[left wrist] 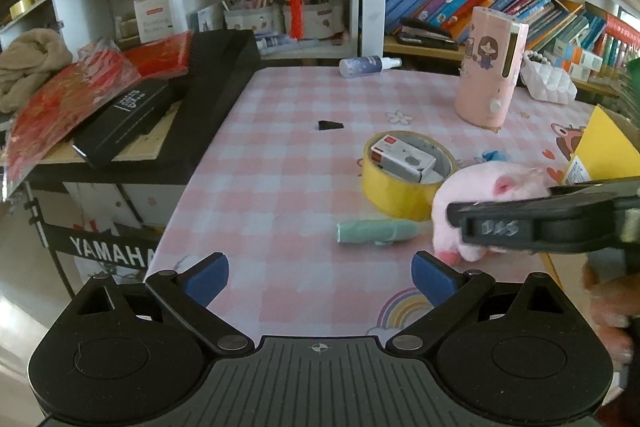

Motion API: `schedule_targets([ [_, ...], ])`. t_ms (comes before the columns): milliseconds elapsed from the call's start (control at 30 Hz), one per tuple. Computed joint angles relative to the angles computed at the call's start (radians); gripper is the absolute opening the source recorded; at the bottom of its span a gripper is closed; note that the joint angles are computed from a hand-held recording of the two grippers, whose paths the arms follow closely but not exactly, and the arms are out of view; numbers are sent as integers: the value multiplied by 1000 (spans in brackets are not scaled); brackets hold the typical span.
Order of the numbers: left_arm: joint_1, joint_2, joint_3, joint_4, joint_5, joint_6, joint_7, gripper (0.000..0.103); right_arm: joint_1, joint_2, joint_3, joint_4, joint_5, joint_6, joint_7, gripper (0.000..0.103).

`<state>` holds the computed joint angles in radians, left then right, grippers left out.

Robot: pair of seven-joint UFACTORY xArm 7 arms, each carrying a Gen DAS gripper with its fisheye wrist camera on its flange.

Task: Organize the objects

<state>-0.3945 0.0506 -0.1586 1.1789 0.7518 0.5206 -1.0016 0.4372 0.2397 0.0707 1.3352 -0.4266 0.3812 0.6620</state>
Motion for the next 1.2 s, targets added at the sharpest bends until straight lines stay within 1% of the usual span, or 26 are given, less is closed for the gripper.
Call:
schedule_targets([
  [67, -2, 25, 1, 23, -3, -2, 4, 99, 1, -23, -18, -23, -14, -32, 54, 55],
  [100, -6, 42, 4, 38, 0, -3, 6, 98, 6, -38, -34, -36, -50, -52, 96, 55],
  [167, -14, 83, 10, 76, -19, -8, 37, 98, 24, -68, -71, -54, -182, -78, 213, 55],
  [233, -32, 129, 21, 120, -29, 0, 64, 98, 21, -91, -83, -67, -291, -96, 303, 55],
  [300, -53, 176, 36, 167, -35, 6, 90, 94, 4, -110, -76, -80, -351, -111, 351, 56],
  [367, -71, 223, 51, 214, -56, 7, 119, 94, -15, -122, -62, -91, -402, -125, 381, 56],
  [400, -81, 241, 58, 233, -68, 11, 132, 93, -29, -128, -52, -97, -409, -129, 376, 56],
  [500, -104, 285, 79, 280, -109, 28, 157, 90, -57, -128, -27, -100, -405, -137, 349, 56],
  [667, -127, 324, 114, 325, -162, 67, 146, 89, -73, -122, -6, -100, -362, -139, 285, 56],
  [733, -124, 327, 116, 326, -185, 70, 148, 82, -75, -124, -4, -103, -345, -140, 268, 56],
  [800, -119, 330, 112, 328, -212, 76, 164, 69, -74, -125, -1, -105, -328, -132, 256, 56],
  [833, -128, 324, 122, 319, -197, 67, 151, 68, -74, -126, 0, -105, -319, -127, 250, 56],
  [933, -121, 304, 120, 295, -214, 45, 151, 68, -73, -131, 2, -110, -309, -118, 242, 56],
  [1067, -126, 247, 128, 234, -162, 4, 120, 68, -76, -143, 14, -124, -271, -96, 217, 56],
  [1200, -113, 169, 113, 159, -122, -26, 93, 68, -81, -161, 28, -143, -228, -79, 197, 56],
])
